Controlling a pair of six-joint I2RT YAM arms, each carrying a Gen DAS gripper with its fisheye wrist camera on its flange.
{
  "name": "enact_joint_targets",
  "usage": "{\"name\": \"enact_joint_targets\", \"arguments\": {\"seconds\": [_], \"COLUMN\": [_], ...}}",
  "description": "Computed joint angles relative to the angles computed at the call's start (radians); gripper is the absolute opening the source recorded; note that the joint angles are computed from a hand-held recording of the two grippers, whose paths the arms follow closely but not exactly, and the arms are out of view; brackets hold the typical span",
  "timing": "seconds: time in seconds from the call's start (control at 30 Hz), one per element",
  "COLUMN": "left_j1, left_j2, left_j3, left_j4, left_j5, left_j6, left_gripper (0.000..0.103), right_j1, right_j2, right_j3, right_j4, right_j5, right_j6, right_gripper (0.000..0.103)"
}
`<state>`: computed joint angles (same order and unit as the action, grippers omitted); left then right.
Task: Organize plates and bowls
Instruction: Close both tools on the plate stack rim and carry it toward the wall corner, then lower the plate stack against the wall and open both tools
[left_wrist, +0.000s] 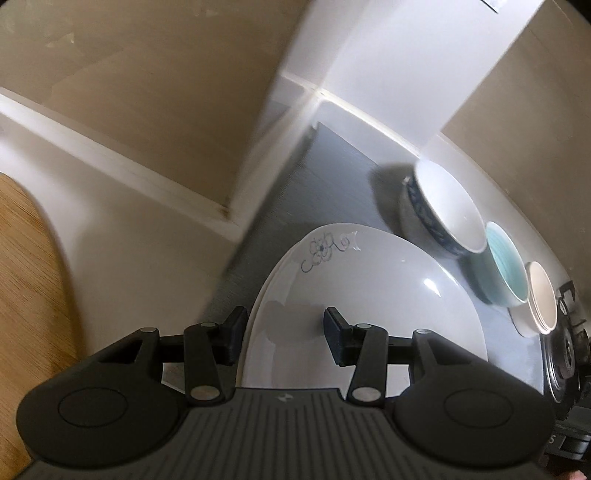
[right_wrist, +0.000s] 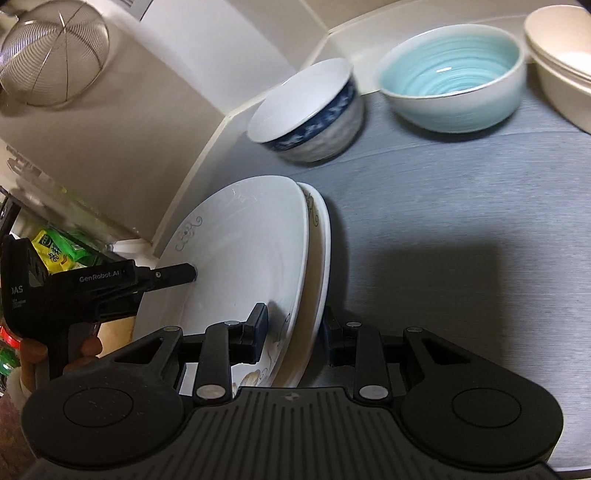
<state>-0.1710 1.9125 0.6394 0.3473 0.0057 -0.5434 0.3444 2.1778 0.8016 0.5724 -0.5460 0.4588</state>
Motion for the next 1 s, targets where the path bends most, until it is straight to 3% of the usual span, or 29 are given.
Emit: {"name": "enact_joint_targets", "arguments": {"seconds": [0.43,0.53,0.6,0.63,0.67,0.7,0.87,1.0], "left_j1": [0.053,0.051,0.042,0.033,0.01,-0.01,-0.11,-0.235], "left_j2": [-0.02,-0.046,-0.078,-0.099,-0.115,-0.136,-0.223,-0.299], "left_j3": [0.008,-0.01,-0.031,-0.043,-0.048,-0.059,-0.09,-0.118], "left_j4": [-0.039,-0.035,-0.027,-0.027,-0.031,-0.032,-0.065,-0.107], "left_j5": [-0.01,-0.012,-0.014,-0.021,-0.047,-0.08,-0.173,-0.242], "left_j6": [0.052,0.048,0.036,0.031,0.018,0.009,-0.032,-0.094], "left_gripper": [0.051,0.058,0.068,0.08,0.093,0.097,0.103,0.103], "right_j1": [0.087,0.088,0.09,0.092,0.094,0.094,0.089,0.057], "right_j2": [0.024,0.027,0.021,0.012,-0.002,-0.02,-0.164,-0.329], "right_j3": [0.052,0.053,0.053,0.049,0.039,0.022,-0.103,-0.237], "right_j4": [-0.002,0.0,-0.01,-0.019,-0.023,-0.022,-0.013,-0.014], "right_j5": [0.058,0.061,0.066,0.069,0.078,0.086,0.155,0.175], "right_j6": [0.061,0.062,0.053,0.042,0.029,0.012,-0.083,-0.13], "right_gripper": [0.035,0.034,0.035,0.035,0.037,0.039,0.067,0.077]}}
